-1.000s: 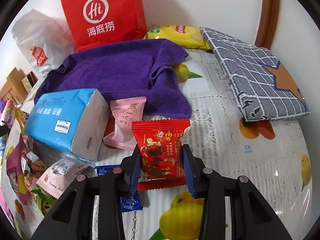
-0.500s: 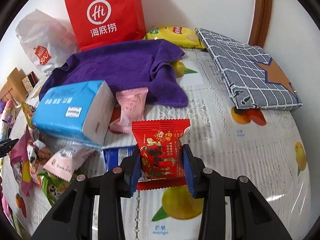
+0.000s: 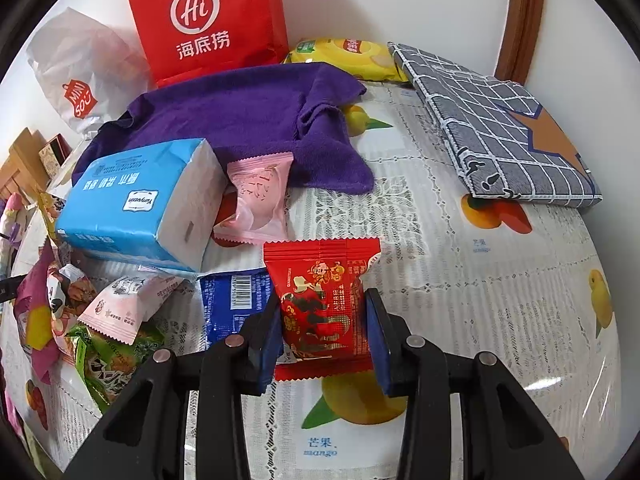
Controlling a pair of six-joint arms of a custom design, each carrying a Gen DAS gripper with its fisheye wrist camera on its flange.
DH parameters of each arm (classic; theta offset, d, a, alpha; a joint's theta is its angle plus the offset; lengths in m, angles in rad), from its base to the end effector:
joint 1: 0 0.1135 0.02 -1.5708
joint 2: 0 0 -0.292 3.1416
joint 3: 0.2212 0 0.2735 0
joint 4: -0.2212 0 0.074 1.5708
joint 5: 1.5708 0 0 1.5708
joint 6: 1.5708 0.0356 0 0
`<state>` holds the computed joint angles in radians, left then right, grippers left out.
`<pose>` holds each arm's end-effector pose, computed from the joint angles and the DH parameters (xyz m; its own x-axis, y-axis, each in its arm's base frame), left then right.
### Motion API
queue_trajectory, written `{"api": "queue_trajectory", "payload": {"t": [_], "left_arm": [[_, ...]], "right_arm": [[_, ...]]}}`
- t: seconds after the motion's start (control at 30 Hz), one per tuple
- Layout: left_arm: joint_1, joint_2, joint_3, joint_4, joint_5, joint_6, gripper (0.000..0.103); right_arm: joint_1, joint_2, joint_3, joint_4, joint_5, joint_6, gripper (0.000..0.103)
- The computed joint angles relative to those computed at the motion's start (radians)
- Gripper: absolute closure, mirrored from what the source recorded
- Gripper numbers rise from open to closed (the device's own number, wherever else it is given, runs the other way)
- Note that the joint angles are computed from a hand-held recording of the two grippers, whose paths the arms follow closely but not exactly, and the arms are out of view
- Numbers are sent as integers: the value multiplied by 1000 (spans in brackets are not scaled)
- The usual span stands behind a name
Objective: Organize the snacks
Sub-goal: 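Grasp the pink stick snack with the left tool while the right tool holds the red packet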
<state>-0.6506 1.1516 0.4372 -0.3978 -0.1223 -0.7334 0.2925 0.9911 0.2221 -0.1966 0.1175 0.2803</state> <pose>0.1542 -0.1119 0.1527 -0.9037 -0.1471 -0.4021 -0.0629 0.9746 -0.2151 0.1503 0.0409 0.1254 -0.8183 0.0405 -0.5734 0.0040 0.9979 0.0647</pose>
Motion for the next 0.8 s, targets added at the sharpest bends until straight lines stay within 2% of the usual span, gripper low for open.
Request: {"api": "queue_trajectory", "payload": {"t": [0.1,0.23,0.3,0.37,0.4,0.53,0.8], "left_arm": [[-1,-10,-2,-9,-13,3,72],[13,21,-2,14,-5,-11,65],[3,31,3,21,-24,-14,65],[-13,47,13,19,-47,-7,69],[-17,46,12,25,-44,1,78],[-20,18,13,-1,-43,5,85],[-38,-132,19,-149,-104,-19,86]], "right_arm": [[15,13,3,8,5,7,64],[32,18,8,3,14,19,64],[39,11,10,-6,22,22,64],[44,-4,11,-24,28,24,64],[45,-12,11,-31,30,25,64],[53,-36,12,-58,43,31,64],[108,-186,23,-184,72,71,64]]}}
